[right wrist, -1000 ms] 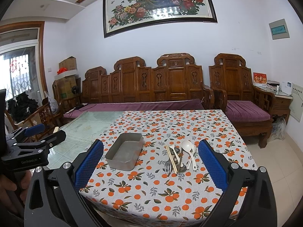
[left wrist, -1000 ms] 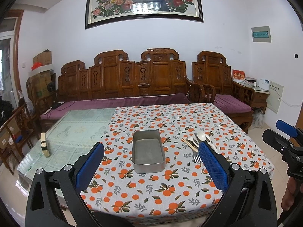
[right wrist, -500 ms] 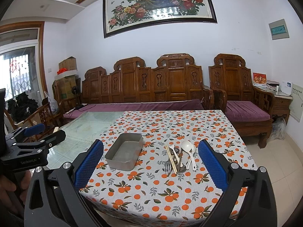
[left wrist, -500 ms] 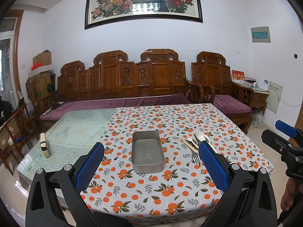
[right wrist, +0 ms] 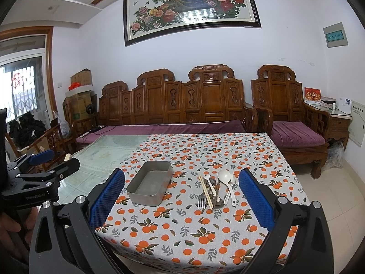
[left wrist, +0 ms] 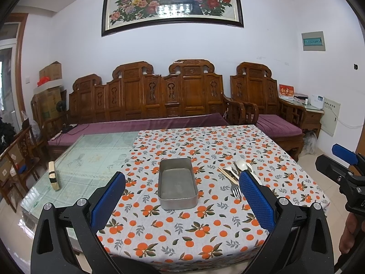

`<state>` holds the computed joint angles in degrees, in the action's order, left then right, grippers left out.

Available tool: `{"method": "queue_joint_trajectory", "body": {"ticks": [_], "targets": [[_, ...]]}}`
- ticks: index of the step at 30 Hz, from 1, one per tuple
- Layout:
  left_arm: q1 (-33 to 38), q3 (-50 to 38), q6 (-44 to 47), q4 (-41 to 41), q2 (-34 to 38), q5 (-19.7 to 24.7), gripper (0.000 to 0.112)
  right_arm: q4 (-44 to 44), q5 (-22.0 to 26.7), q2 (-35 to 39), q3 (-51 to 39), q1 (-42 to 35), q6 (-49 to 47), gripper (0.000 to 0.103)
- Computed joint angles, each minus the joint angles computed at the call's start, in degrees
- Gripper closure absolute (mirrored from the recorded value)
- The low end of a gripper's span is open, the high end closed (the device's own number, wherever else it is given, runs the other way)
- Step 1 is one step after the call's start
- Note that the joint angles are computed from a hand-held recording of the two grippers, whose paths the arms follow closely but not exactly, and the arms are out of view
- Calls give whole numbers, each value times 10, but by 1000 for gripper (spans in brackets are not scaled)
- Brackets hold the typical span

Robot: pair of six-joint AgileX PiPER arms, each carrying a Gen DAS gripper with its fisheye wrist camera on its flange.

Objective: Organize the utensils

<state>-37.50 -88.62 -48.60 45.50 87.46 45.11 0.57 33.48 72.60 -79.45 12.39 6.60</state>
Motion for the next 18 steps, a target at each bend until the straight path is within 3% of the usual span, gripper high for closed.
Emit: {"method": "queue_joint_trajectory", "body": {"ticks": [7,11,18], "targets": [[2,-10,9,-8,9,2,16,2,-3,2,2,-1,-2,3],[8,-6,16,-14,9,-5,16,-5,19,-5,-12,4,6,3],[20,7,27,-29,19,-26,16,67,-6,11,12,-36,-62,3]]}}
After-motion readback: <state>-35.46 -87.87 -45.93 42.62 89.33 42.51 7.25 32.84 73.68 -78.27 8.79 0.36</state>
